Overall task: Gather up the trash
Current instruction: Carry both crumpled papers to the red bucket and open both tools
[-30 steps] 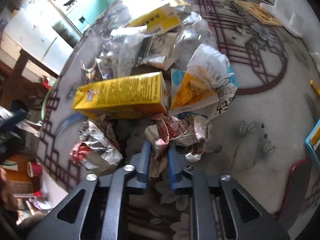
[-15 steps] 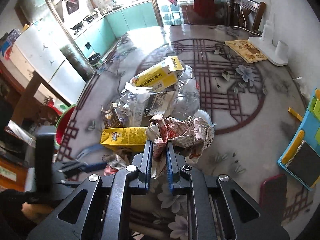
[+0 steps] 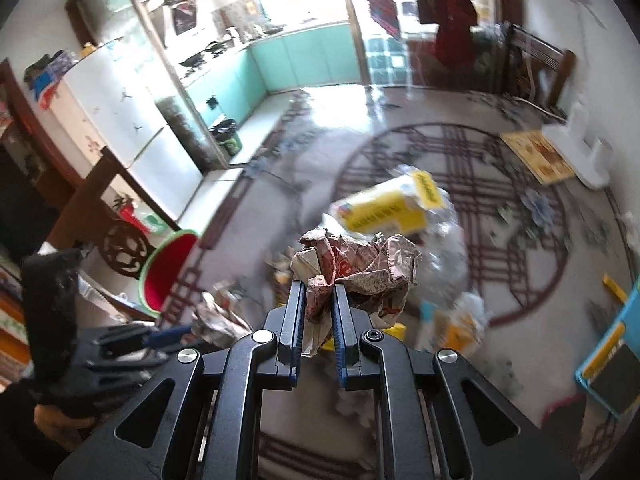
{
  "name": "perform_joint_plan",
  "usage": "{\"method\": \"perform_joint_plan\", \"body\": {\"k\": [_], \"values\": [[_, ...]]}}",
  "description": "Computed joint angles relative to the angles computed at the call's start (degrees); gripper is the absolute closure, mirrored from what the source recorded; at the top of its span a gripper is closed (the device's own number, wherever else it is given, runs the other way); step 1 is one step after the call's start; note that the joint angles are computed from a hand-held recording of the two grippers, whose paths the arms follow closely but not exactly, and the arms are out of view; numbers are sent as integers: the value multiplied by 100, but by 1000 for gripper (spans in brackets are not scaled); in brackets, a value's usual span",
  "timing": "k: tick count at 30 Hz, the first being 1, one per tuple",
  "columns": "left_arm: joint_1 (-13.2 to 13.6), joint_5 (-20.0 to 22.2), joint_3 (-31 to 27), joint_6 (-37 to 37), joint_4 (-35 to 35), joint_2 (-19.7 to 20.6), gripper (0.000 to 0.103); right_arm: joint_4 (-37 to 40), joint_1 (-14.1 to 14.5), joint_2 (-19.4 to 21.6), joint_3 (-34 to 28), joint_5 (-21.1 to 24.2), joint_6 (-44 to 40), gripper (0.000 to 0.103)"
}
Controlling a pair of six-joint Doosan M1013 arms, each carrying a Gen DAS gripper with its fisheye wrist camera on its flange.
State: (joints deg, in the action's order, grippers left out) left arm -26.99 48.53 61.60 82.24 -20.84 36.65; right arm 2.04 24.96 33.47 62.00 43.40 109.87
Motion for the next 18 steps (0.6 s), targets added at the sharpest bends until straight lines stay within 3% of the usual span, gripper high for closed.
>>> {"method": "perform_joint_plan", "body": {"k": [5, 12, 18], "values": [[266, -336, 196, -429, 558, -189, 76, 196, 104, 353, -572, 209, -277, 90], [617, -483, 383, -1039, 1223, -282, 76, 458, 256, 866, -1432, 596, -536, 90], [933, -507, 501, -1566, 1837, -299, 76, 759, 418, 1620, -2725, 1233, -792, 90]]}}
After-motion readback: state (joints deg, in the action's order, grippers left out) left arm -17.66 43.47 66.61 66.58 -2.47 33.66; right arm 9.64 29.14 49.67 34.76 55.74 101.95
